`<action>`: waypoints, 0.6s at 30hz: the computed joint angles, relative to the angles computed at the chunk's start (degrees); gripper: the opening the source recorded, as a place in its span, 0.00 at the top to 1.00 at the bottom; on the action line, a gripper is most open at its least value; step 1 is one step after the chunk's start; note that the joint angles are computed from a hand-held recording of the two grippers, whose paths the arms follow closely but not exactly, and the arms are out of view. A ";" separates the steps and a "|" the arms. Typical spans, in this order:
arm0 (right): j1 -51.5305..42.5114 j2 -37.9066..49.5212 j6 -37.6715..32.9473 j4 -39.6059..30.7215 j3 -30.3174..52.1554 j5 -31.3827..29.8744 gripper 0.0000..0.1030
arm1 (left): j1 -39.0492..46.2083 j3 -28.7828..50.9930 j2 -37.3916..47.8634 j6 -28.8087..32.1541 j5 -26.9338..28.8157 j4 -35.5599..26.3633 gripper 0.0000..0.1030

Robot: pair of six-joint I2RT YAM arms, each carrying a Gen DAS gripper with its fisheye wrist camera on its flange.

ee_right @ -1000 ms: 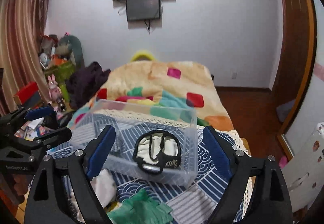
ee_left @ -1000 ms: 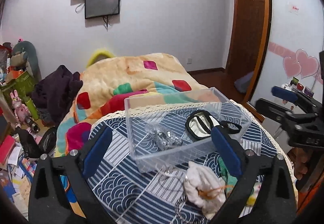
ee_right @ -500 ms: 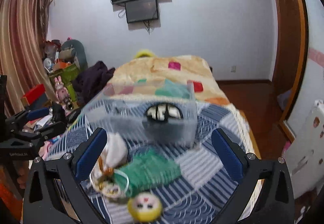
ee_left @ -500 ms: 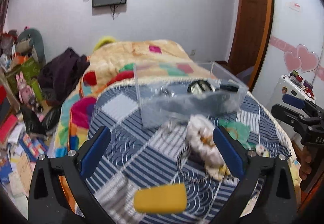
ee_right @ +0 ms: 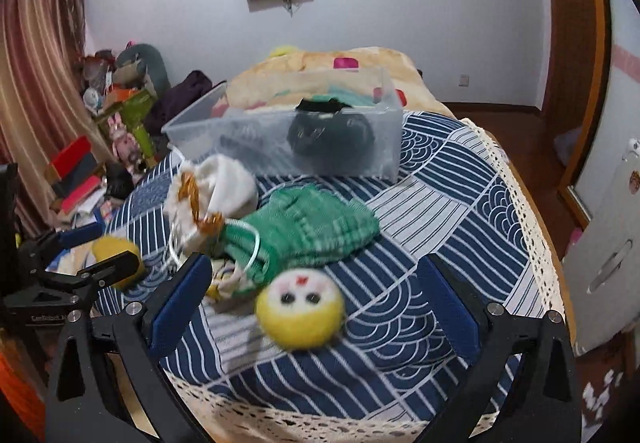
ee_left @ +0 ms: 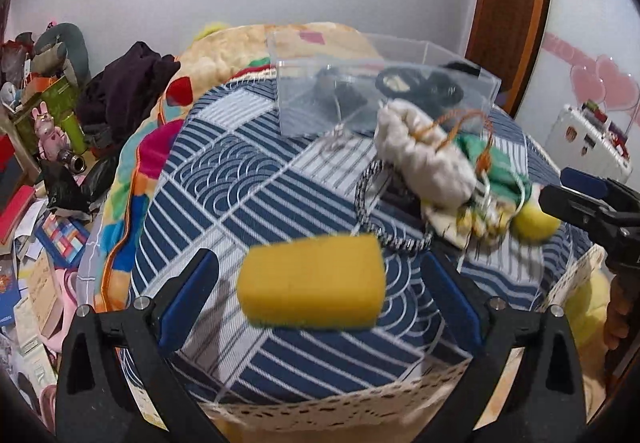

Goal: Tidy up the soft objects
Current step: 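Grasp the yellow sponge with the left tool while the right tool grasps the yellow felt ball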

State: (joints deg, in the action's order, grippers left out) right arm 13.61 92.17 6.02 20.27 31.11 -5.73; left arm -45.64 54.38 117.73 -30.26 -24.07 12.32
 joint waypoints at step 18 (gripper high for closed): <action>-2.55 -2.83 -1.26 -1.87 -2.30 -3.15 0.58 | -0.30 -5.40 -4.47 -0.86 0.05 5.78 0.37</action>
